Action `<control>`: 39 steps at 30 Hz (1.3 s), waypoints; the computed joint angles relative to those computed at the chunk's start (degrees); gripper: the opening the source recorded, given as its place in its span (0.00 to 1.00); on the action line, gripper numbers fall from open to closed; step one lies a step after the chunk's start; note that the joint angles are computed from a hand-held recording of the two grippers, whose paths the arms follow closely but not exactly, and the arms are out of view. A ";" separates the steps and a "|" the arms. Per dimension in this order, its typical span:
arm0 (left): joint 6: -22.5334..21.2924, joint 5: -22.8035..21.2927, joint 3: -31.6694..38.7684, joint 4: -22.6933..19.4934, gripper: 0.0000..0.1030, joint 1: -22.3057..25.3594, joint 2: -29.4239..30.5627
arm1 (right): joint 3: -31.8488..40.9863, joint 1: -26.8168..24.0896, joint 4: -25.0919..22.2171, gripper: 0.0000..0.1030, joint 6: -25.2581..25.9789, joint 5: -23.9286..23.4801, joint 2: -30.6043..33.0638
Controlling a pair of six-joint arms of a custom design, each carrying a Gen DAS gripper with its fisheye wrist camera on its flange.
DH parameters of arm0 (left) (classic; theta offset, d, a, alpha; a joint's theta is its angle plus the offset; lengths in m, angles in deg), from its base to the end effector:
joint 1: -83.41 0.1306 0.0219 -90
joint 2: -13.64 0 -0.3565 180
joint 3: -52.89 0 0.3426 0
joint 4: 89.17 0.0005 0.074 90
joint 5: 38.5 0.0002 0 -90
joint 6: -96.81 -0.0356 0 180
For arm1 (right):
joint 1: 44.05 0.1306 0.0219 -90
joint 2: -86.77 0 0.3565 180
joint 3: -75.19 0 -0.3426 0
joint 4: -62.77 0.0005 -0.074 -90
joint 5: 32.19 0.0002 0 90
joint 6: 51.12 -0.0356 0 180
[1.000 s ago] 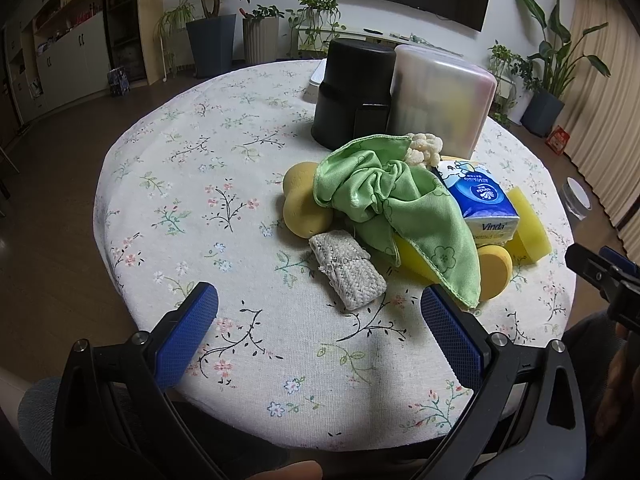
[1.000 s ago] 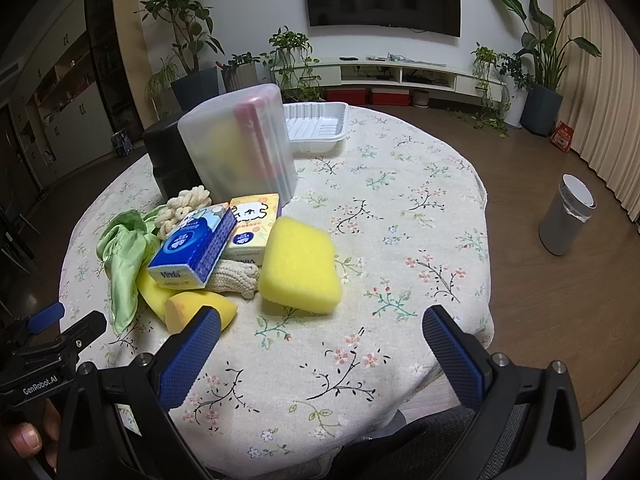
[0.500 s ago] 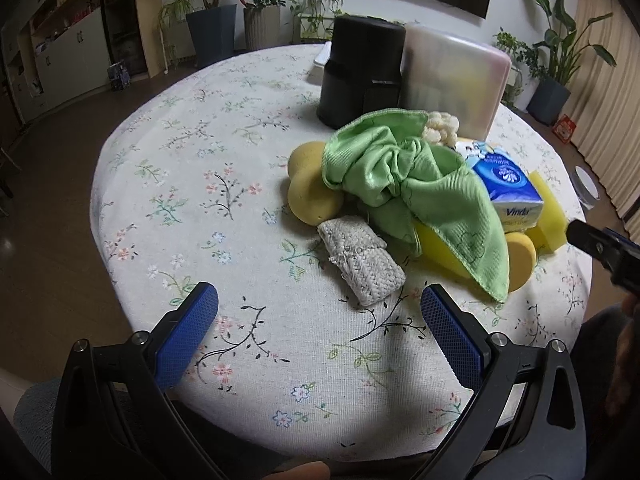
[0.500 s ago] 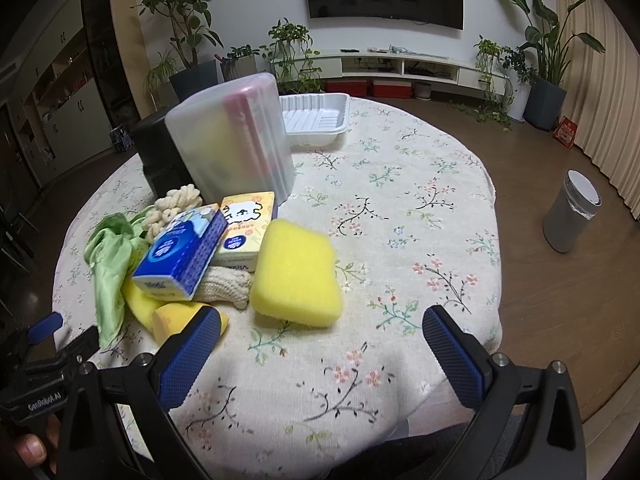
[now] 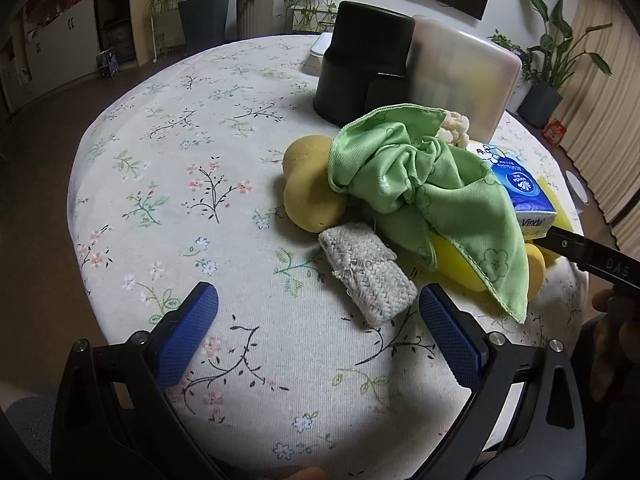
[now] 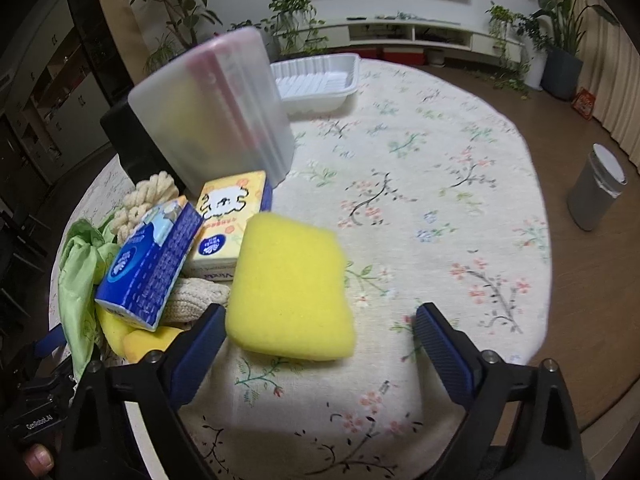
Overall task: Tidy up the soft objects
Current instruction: 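Grasp the knitted white pad with left gripper while right grasps yellow sponge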
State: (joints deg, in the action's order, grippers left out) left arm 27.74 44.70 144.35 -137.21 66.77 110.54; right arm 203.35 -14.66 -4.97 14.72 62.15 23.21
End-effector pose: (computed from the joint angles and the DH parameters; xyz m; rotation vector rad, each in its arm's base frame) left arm 0.4521 -0.1312 0.3640 -0.1425 2.4951 -0.1249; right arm 0.5044 0.2804 0.4285 -0.0874 2.5650 0.2664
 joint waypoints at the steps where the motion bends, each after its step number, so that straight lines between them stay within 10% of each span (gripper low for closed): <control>1: 0.06 0.02 0.14 -0.03 0.98 0.03 0.11 | -0.30 -0.06 0.55 0.91 0.01 -0.06 -0.16; 6: 0.65 0.28 0.42 0.18 0.98 -0.06 0.22 | -1.45 0.00 2.24 0.87 0.90 0.15 -0.61; 12: 1.53 -1.60 1.81 -1.03 0.92 -0.15 1.38 | -3.19 0.35 4.56 0.56 3.10 -0.07 -1.49; 34: 0.97 -9.39 3.99 -3.78 0.92 -2.78 3.68 | -8.53 0.07 9.37 0.52 2.60 -2.34 -5.26; 39: -1.85 -9.01 3.99 -3.17 0.57 -3.84 3.13 | -8.55 0.05 9.35 0.53 2.97 -2.33 -5.23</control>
State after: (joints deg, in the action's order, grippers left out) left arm 25.89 35.68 148.34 -140.39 62.93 113.67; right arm 194.80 -14.62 4.38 17.69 59.81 17.98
